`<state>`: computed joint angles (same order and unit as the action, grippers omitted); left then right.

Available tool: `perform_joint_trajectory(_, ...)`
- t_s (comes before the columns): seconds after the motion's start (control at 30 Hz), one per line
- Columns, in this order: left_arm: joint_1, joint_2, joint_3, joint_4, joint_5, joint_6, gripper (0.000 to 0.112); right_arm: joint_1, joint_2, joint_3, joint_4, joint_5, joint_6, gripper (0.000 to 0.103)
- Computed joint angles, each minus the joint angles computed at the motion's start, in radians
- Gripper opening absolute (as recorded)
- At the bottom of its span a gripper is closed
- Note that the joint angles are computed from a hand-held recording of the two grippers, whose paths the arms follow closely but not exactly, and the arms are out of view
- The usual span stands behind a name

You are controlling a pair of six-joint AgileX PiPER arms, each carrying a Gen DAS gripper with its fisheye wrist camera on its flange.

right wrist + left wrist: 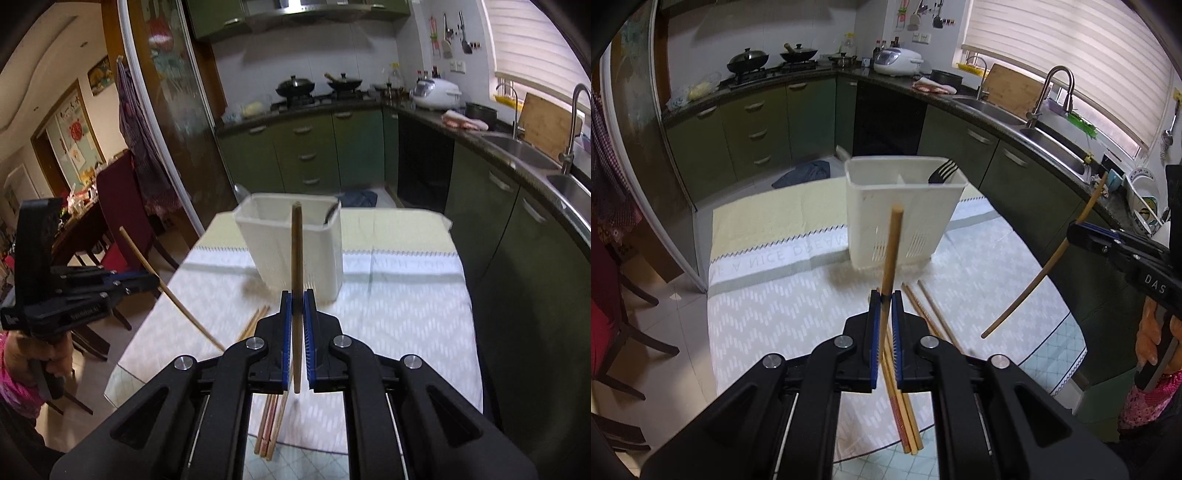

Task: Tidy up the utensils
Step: 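Carry both chopsticks over the holder and drop the left tool's chopstick in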

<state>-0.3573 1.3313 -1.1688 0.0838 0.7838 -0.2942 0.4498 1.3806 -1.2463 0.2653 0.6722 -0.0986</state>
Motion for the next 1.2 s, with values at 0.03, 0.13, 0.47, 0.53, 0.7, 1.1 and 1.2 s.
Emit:
perform_joint_trajectory(0.03, -0.003, 0.006, -0.020, 0.005, 0.004, -0.001, 0.006, -0.001, 0.006, -0.027, -0.002, 0.008, 0.003, 0.007)
perform_joint_trajectory(0.13, -0.018, 0.026, -0.093, 0.020, 0.024, 0.000, 0.006, -0.003, 0.028, -0.101, 0.000, 0.041, 0.002, 0.007)
perform_joint_trajectory(0.47, -0.030, 0.155, -0.465, 0.038, 0.141, 0.038, 0.006, -0.032, 0.139, -0.442, 0.003, 0.177, 0.034, 0.007)
perform_joint_trajectory(0.53, -0.027, 0.191, -0.546, 0.027, 0.166, 0.050, 0.006, -0.041, 0.169, -0.518, 0.013, 0.207, 0.040, 0.007)
perform_joint_trajectory(0.7, -0.010, 0.272, -0.717, 0.023, 0.199, 0.064, 0.006, -0.060, 0.281, -0.745, 0.031, 0.276, 0.068, 0.007)
perform_joint_trajectory(1.1, 0.038, 0.460, -0.945, 0.049, 0.170, 0.075, 0.006, -0.024, 0.592, -1.242, -0.117, 0.381, 0.200, 0.007)
perform_joint_trajectory(1.2, 0.043, 0.493, -0.925, 0.052, 0.149, 0.065, 0.006, -0.012, 0.626, -1.223, -0.141, 0.356, 0.213, 0.007)
